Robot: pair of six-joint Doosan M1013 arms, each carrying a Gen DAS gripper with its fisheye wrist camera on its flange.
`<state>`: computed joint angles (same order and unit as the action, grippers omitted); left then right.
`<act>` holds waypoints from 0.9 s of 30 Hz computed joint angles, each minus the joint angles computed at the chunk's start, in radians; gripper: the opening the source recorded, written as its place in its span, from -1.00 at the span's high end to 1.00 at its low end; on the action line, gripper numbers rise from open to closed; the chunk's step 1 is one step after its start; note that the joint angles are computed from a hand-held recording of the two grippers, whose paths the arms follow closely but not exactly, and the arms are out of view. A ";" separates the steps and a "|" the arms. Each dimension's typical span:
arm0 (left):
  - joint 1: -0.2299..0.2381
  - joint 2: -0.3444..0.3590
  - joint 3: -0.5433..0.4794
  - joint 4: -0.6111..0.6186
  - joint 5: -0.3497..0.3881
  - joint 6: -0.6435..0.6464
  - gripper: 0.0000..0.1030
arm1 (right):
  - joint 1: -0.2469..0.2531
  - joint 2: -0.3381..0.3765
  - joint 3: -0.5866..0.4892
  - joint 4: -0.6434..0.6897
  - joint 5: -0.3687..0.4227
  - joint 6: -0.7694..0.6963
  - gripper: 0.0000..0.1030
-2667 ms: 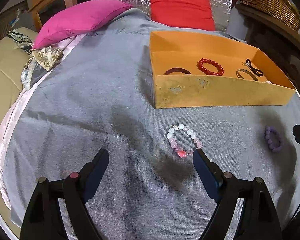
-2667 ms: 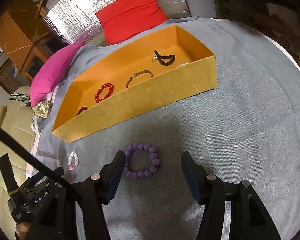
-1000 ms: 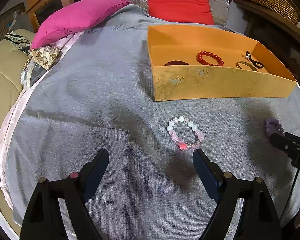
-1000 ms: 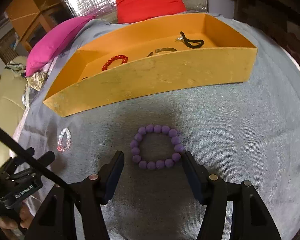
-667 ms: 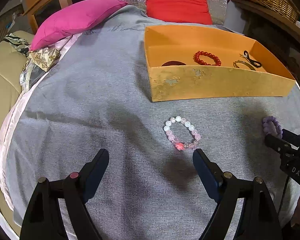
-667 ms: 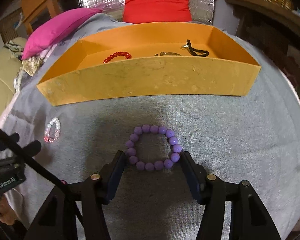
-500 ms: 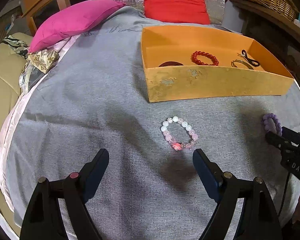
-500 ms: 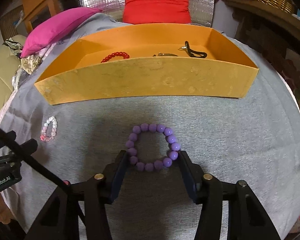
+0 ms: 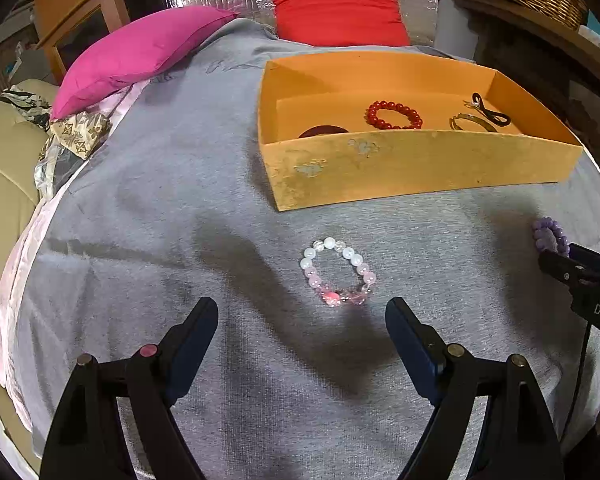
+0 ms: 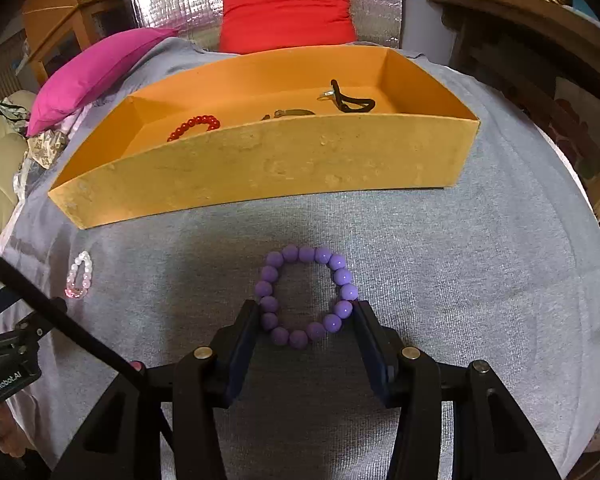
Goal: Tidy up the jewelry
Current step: 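Grasp the purple bead bracelet with the right tool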
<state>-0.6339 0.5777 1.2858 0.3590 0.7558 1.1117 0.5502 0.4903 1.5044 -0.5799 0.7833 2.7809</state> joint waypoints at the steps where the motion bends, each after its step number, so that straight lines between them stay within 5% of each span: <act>1: 0.000 0.001 -0.001 -0.001 0.000 0.003 -0.67 | -0.001 0.001 -0.001 0.005 -0.001 -0.006 -0.08; 27: 0.005 0.033 -0.045 -0.061 0.028 0.048 -0.67 | -0.006 0.016 -0.018 -0.028 0.005 0.034 0.06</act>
<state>-0.6293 0.6111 1.2407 0.2983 0.7842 1.1601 0.5439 0.5060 1.4862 -0.6080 0.7888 2.8150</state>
